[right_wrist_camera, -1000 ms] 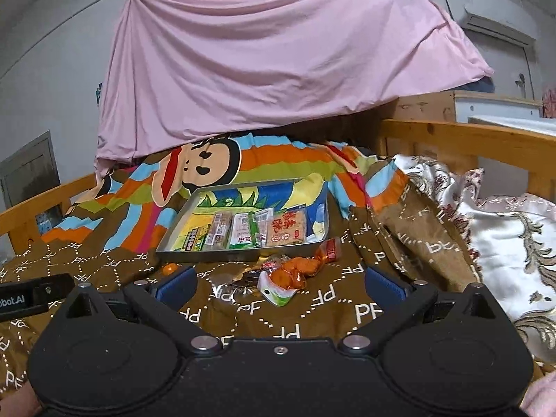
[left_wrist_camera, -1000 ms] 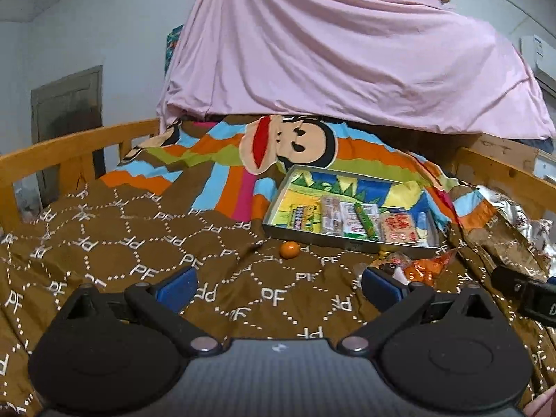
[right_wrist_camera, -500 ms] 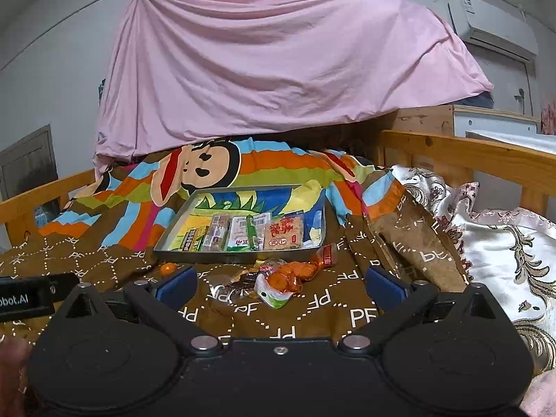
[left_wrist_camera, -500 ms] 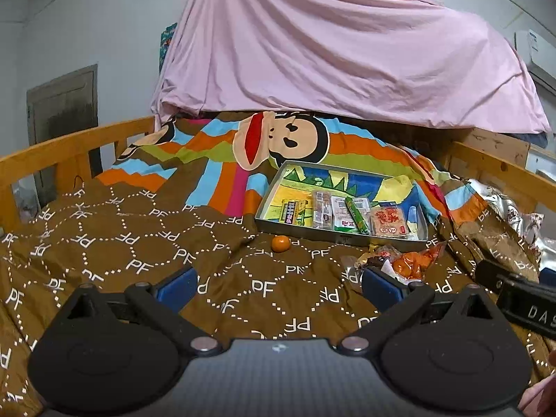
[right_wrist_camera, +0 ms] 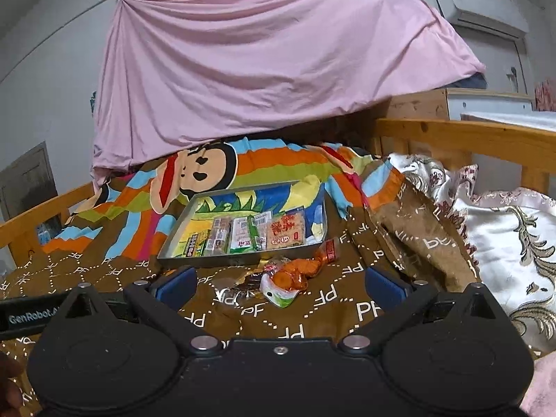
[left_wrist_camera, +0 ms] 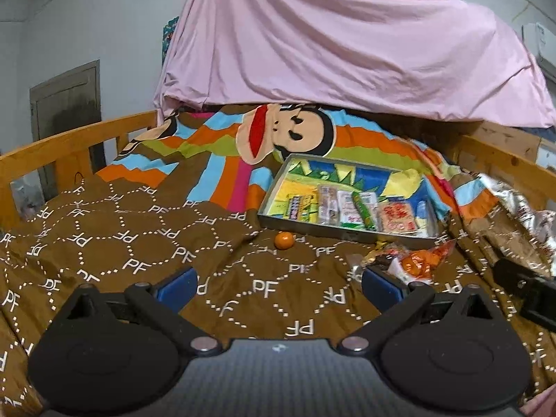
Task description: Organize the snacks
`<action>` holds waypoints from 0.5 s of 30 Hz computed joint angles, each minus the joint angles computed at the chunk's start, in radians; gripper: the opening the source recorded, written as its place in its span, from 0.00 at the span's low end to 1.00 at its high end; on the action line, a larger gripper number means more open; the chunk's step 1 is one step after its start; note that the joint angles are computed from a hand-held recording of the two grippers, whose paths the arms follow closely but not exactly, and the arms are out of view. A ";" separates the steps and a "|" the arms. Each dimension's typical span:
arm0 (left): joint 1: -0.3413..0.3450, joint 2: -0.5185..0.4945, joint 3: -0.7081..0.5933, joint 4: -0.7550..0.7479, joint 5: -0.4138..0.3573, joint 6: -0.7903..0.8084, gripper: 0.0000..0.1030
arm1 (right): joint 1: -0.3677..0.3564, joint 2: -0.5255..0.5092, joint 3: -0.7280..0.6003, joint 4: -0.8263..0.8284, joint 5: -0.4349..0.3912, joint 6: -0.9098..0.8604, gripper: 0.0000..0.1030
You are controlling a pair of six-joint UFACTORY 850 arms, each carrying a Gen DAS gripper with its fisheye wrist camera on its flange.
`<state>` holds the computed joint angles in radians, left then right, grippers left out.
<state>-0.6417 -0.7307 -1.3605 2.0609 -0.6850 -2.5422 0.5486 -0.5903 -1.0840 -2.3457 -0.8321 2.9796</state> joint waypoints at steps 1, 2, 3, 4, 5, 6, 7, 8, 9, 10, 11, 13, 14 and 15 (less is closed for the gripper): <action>0.002 -0.005 -0.008 -0.012 0.003 0.013 1.00 | 0.001 -0.005 -0.009 0.014 0.007 -0.007 0.99; 0.005 -0.011 -0.014 -0.018 0.003 0.021 1.00 | 0.001 -0.009 -0.017 0.023 0.017 -0.013 0.99; 0.007 -0.018 -0.021 -0.023 0.001 0.027 1.00 | -0.001 -0.014 -0.027 0.030 0.030 -0.019 0.99; 0.009 -0.025 -0.030 -0.033 0.001 0.038 1.00 | -0.002 -0.019 -0.038 0.042 0.044 -0.029 0.99; 0.010 -0.032 -0.039 -0.038 0.001 0.044 1.00 | -0.003 -0.024 -0.047 0.052 0.056 -0.037 0.99; 0.012 -0.039 -0.047 -0.032 -0.001 0.042 1.00 | -0.004 -0.029 -0.058 0.066 0.070 -0.053 0.99; 0.014 -0.047 -0.056 -0.025 -0.001 0.042 1.00 | -0.006 -0.035 -0.070 0.080 0.082 -0.072 0.99; 0.015 -0.058 -0.072 -0.029 0.002 0.056 1.00 | -0.007 -0.040 -0.078 0.090 0.090 -0.085 0.99; 0.016 -0.068 -0.088 -0.036 0.007 0.074 1.00 | -0.010 -0.045 -0.088 0.103 0.101 -0.095 0.99; 0.017 -0.081 -0.107 -0.039 0.009 0.091 1.00 | -0.014 -0.049 -0.095 0.114 0.112 -0.097 0.99; 0.017 -0.091 -0.122 -0.034 0.010 0.097 1.00 | -0.018 -0.052 -0.103 0.124 0.122 -0.095 0.99; 0.021 -0.112 -0.152 -0.022 0.022 0.104 1.00 | -0.025 -0.060 -0.118 0.139 0.130 -0.096 0.99; 0.023 -0.122 -0.166 -0.012 0.033 0.098 1.00 | -0.028 -0.066 -0.128 0.152 0.127 -0.107 0.99; 0.027 -0.130 -0.177 -0.001 0.043 0.088 1.00 | -0.029 -0.072 -0.137 0.168 0.126 -0.122 0.99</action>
